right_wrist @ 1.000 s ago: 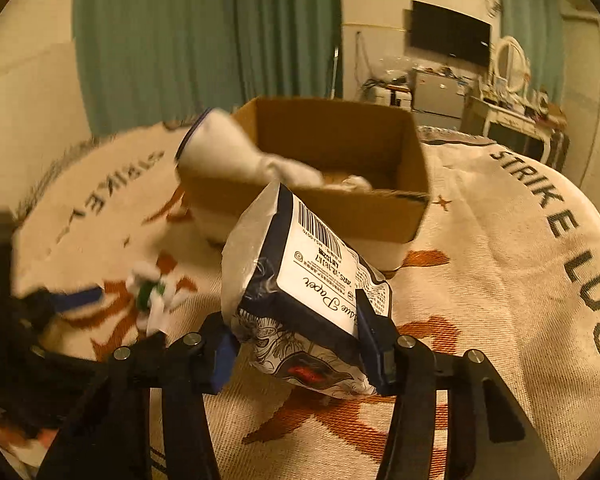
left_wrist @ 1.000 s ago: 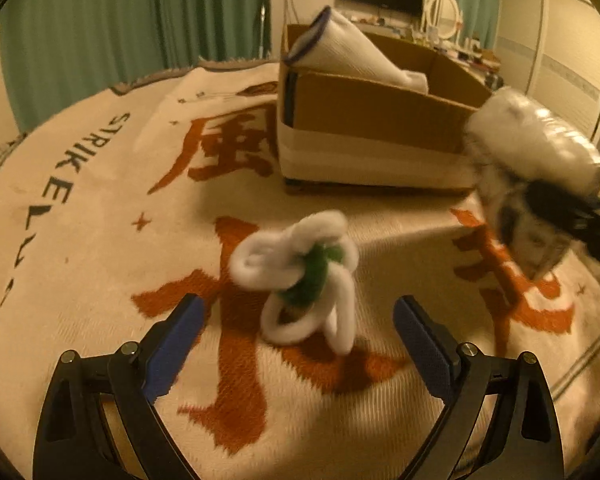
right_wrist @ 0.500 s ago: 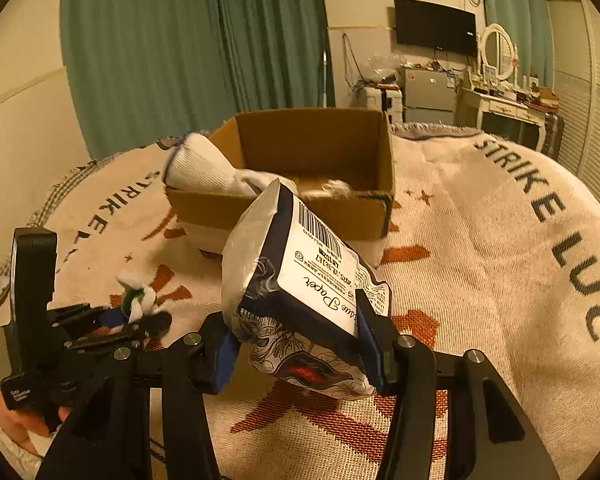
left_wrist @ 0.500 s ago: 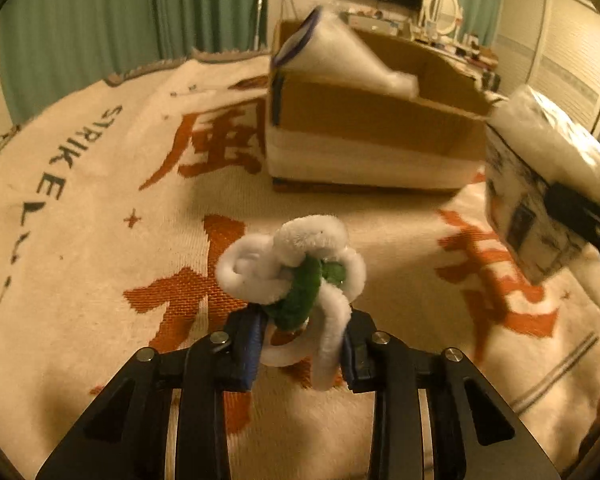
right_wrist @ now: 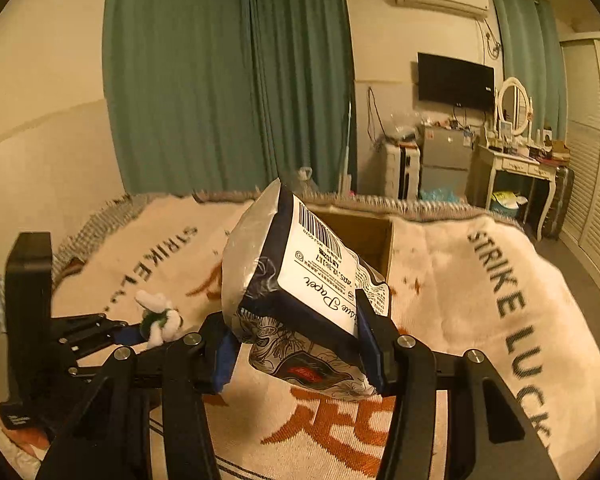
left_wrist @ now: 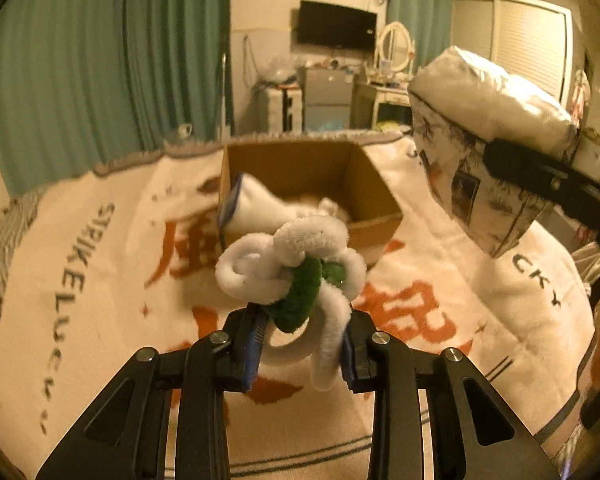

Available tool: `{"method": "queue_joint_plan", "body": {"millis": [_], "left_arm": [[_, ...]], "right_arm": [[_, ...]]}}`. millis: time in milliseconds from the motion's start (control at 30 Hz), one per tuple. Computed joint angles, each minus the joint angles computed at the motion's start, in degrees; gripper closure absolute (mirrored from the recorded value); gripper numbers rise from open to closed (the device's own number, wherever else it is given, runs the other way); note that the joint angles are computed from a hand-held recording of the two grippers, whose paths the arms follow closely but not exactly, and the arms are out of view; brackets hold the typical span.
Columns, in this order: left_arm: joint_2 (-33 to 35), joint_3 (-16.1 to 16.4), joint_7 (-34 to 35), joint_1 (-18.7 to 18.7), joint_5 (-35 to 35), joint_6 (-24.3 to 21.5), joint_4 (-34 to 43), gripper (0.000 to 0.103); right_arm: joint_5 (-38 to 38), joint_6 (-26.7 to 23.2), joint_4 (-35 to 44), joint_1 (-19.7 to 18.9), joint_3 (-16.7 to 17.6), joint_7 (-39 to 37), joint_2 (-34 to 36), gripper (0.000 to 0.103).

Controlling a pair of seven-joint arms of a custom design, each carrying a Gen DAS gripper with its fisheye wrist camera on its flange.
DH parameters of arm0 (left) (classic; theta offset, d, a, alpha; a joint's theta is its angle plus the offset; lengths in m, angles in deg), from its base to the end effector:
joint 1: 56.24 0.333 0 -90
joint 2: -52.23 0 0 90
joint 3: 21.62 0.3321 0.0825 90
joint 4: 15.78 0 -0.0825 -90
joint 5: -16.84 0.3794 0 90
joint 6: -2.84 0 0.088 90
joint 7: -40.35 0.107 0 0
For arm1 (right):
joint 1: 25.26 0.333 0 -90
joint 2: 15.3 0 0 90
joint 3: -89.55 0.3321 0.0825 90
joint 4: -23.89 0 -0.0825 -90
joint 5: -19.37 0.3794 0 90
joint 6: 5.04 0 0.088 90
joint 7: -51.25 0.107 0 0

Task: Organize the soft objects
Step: 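Carry the tissue pack and flower into the cardboard box and open both tools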

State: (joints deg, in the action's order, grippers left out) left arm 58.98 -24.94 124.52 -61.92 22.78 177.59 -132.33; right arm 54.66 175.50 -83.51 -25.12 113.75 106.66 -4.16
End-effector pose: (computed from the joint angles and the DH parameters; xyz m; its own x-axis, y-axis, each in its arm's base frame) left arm 0.6129 -0.1037 0.5157 -0.1496 -0.9887 -0.0003 -0.6156 0.0934 -0.7825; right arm 0.6149 0.1974 0.5532 0.3946 -0.9147 -0.0875 -0.4504 -0.1095 -0.8861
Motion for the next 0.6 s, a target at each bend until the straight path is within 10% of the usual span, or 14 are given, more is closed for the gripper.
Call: {"method": "queue_joint_plan", "body": {"millis": [300,600], "left_arm": [[7.6,2.2,-0.6,-1.5,1.9,-2.0,13.8,0.073],[24.2,5.1,1.5,-3.3,0.8,-10.2,36.8,0.073]], "right_arm": [[1.0,-4.8,12.9,1.0,-2.1,-2.6,5.8,0.052],[-12.0,-16.8,40.5,5.6,-7.5,11.2,25.8,0.052]]}}
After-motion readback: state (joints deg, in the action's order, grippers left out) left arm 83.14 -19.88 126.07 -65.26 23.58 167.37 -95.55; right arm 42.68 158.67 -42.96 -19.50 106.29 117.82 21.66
